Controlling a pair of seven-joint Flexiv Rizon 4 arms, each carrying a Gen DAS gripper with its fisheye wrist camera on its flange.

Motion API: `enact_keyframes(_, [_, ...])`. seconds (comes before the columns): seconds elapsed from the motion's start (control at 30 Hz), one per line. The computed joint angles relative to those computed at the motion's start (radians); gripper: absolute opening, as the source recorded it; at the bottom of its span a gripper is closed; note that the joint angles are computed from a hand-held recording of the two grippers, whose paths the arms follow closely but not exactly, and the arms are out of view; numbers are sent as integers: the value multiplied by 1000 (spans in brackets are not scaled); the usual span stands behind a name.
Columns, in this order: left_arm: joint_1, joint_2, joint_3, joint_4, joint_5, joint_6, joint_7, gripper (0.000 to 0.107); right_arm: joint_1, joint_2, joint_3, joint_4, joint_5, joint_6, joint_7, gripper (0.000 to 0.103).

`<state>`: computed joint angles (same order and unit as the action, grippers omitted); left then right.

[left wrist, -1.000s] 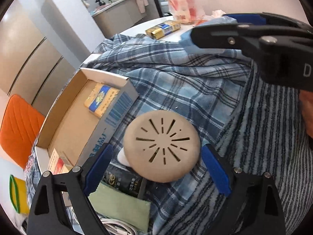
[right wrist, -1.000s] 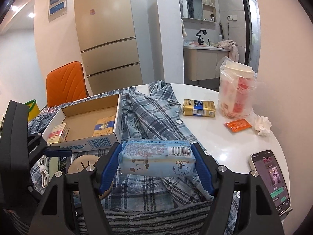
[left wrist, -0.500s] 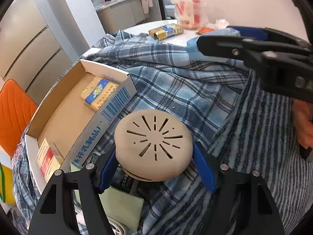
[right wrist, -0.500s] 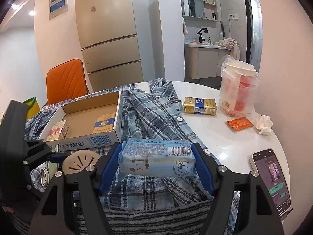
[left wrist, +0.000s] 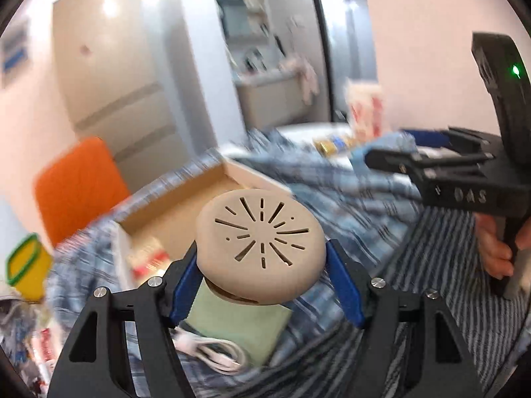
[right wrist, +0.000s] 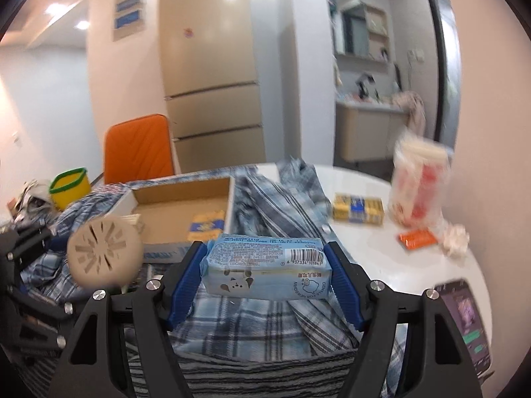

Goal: Organize soft objects
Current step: 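Grasp the beige vented disc with the left tool while the right tool holds the soap, then lower the soap into the box and open the right tool while the left tool lowers the disc in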

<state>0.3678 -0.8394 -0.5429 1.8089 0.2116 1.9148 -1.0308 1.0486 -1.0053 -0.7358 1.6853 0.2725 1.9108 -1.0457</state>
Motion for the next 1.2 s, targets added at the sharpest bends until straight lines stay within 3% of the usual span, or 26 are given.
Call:
enact_keyframes(0.13, [21,11,1,34,20,146,-95,70,19,34,6,8,-1,52,-59,74])
enact_keyframes(0.27, [-68,45,125,60,-22,344,-167,70,54,41,-20,-12,37,73,-128,74])
enact_keyframes(0.33, [-89,58,156,62,-42,400,-209,70,73,41,-41,-32,61,80,-160,74])
enact_keyframes(0.6, [-164,83,257,-10,-126,490,-348,70,81,22,-86,-182,162,126,-252,74])
enact_keyframes(0.73, [-200,77,307,-71,-159,516,-398,70,64,-24,-119,-304,218,60,-269,74])
enact_keyframes(0.87, [-241,57,364,-128,-193,531,-430,70,-2,-55,-99,-420,168,-46,-188,75])
enact_keyframes(1.0, [-282,21,413,-169,-235,520,-459,70,-37,-122,-120,-491,141,-74,-98,75])
enact_keyframes(1.07, [-311,-16,446,-197,-274,541,-434,70,-78,-126,-61,-518,91,-94,-77,75])
enact_keyframes(1.17, [-295,-50,439,-219,-282,484,-445,70,-201,-100,144,-579,-53,-159,-84,75])
enact_keyframes(1.2, [-289,-56,436,-222,-282,457,-449,70,-225,-105,177,-600,-76,-177,-81,75])
